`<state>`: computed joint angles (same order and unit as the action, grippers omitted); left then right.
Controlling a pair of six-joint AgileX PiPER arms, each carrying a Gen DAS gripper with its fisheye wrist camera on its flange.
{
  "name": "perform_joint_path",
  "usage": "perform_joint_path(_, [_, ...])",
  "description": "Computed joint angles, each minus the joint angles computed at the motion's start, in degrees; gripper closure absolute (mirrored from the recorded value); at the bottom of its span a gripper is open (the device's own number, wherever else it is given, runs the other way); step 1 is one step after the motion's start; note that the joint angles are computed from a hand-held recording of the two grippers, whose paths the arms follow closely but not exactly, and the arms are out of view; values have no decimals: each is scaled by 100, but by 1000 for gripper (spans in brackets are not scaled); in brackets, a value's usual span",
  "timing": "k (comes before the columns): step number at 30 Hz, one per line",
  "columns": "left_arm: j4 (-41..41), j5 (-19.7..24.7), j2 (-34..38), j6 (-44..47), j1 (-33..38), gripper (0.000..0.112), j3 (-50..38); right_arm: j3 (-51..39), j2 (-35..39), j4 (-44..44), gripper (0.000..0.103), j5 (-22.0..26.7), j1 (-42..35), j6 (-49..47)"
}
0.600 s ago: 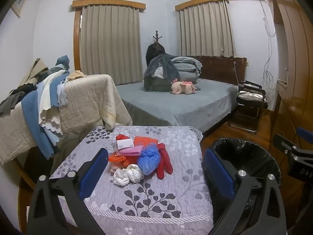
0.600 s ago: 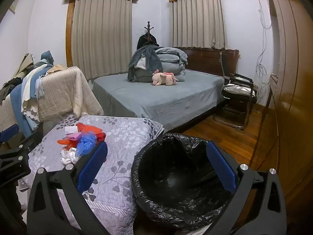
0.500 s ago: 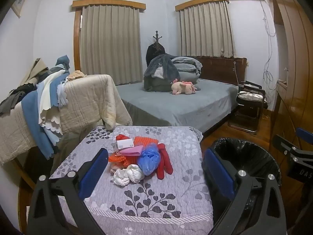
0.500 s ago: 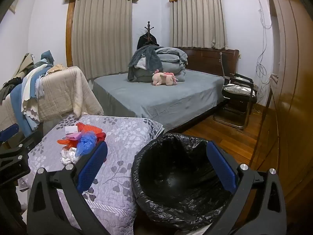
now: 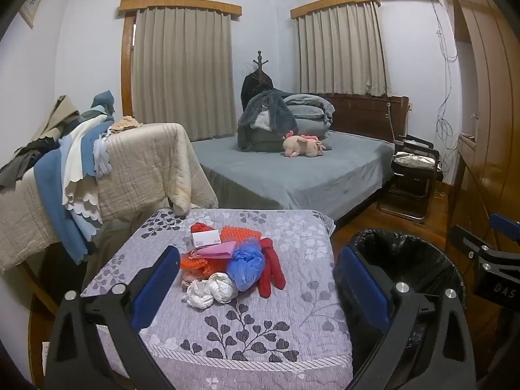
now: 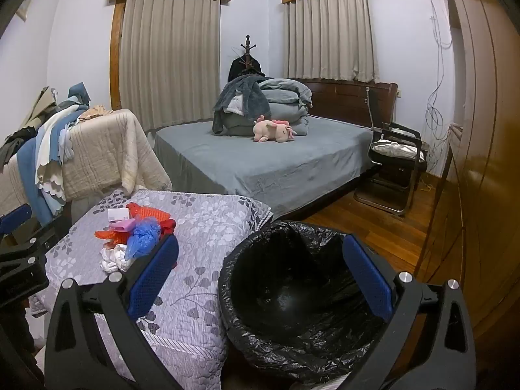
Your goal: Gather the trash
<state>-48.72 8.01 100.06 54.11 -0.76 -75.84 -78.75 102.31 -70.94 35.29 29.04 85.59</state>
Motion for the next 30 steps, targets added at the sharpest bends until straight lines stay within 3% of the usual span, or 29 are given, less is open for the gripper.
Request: perform_joint_path(30, [8,17,20,-25,1,15,-26,-76,44,50,5,12,5,-76])
